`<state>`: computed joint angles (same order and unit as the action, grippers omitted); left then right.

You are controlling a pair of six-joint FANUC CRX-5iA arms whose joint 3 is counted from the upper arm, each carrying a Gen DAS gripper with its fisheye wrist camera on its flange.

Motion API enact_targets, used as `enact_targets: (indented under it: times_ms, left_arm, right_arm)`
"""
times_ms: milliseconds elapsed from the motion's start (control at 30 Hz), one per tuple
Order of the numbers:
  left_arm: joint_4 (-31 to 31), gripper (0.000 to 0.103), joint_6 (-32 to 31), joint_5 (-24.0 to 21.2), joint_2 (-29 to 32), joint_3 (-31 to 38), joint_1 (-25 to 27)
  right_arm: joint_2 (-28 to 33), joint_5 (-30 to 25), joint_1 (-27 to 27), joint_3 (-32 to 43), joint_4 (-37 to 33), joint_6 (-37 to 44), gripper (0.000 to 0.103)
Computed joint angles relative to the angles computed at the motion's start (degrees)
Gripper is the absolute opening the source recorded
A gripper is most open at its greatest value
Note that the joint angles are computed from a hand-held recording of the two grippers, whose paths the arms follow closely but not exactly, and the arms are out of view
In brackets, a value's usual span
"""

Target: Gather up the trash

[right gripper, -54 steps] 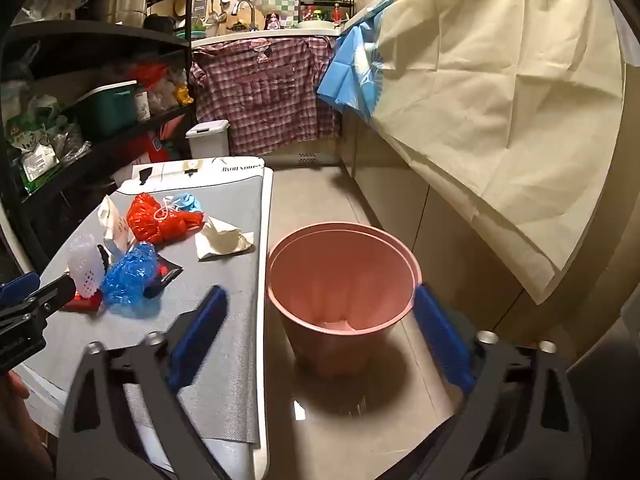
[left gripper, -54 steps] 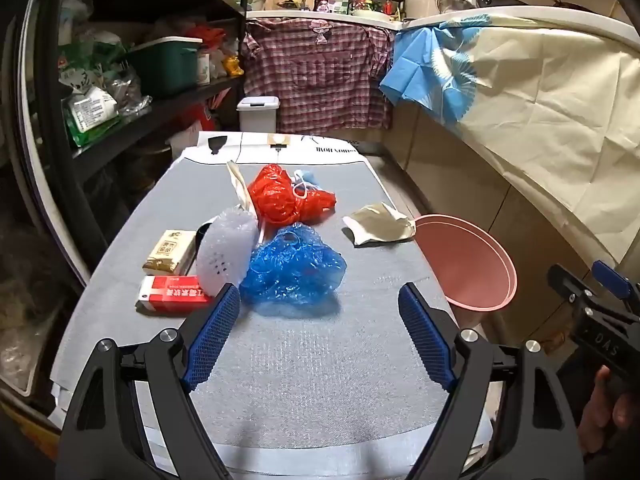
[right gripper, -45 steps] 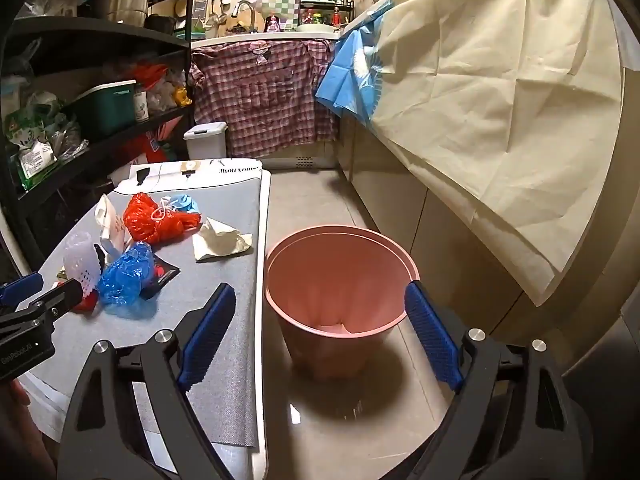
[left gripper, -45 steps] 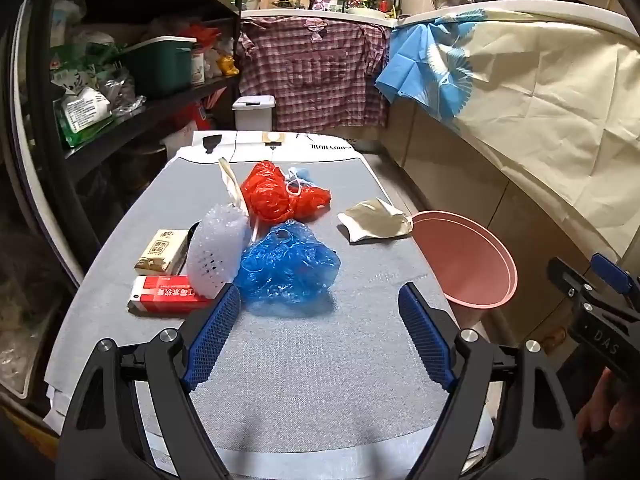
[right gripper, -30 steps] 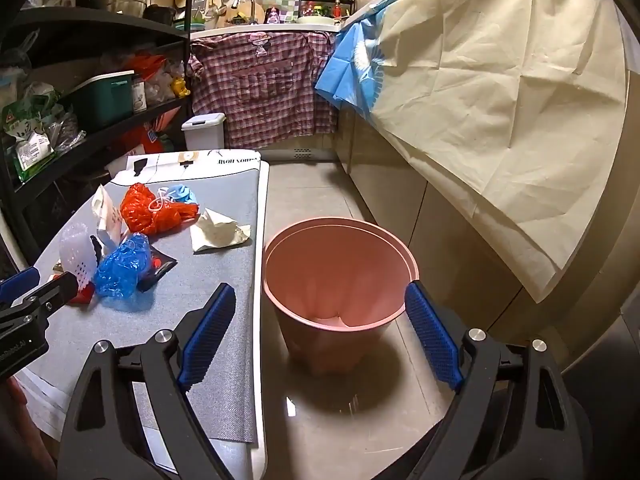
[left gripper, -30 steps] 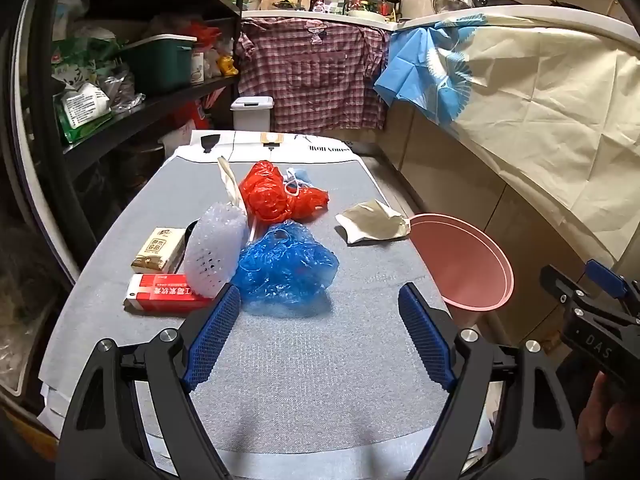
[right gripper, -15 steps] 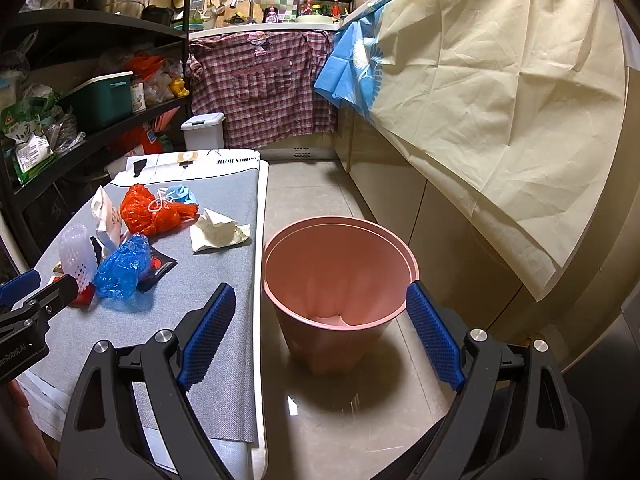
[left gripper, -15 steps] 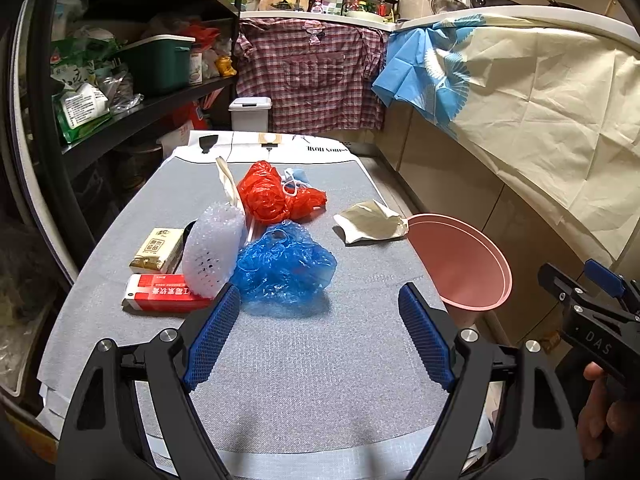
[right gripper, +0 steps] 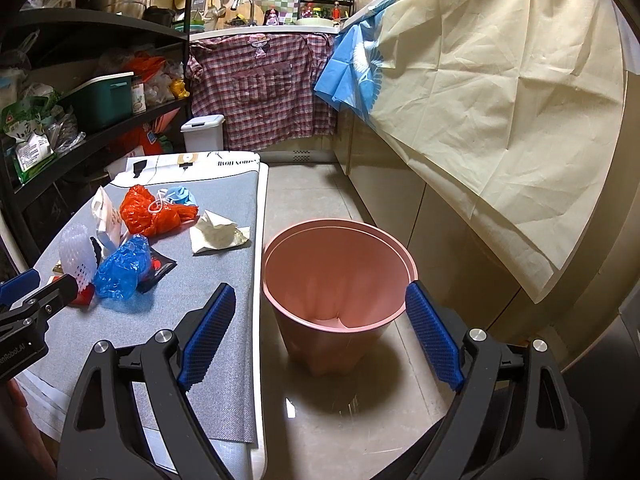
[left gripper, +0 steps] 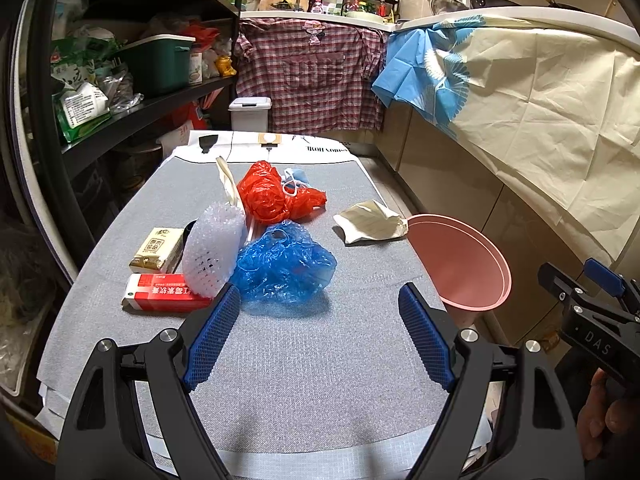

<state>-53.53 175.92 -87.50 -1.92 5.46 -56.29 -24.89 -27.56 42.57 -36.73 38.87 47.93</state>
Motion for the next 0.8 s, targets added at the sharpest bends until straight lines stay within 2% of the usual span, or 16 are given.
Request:
enact_targets:
  times_ms: [800]
  left_arm:
    - [-0.24, 0.079, -0.18, -0.14, 0.29, 0.32, -0.04]
  right_arm:
    - [-0.16, 0.01, 0.13, 0.17, 0.08, -0.18, 0.085]
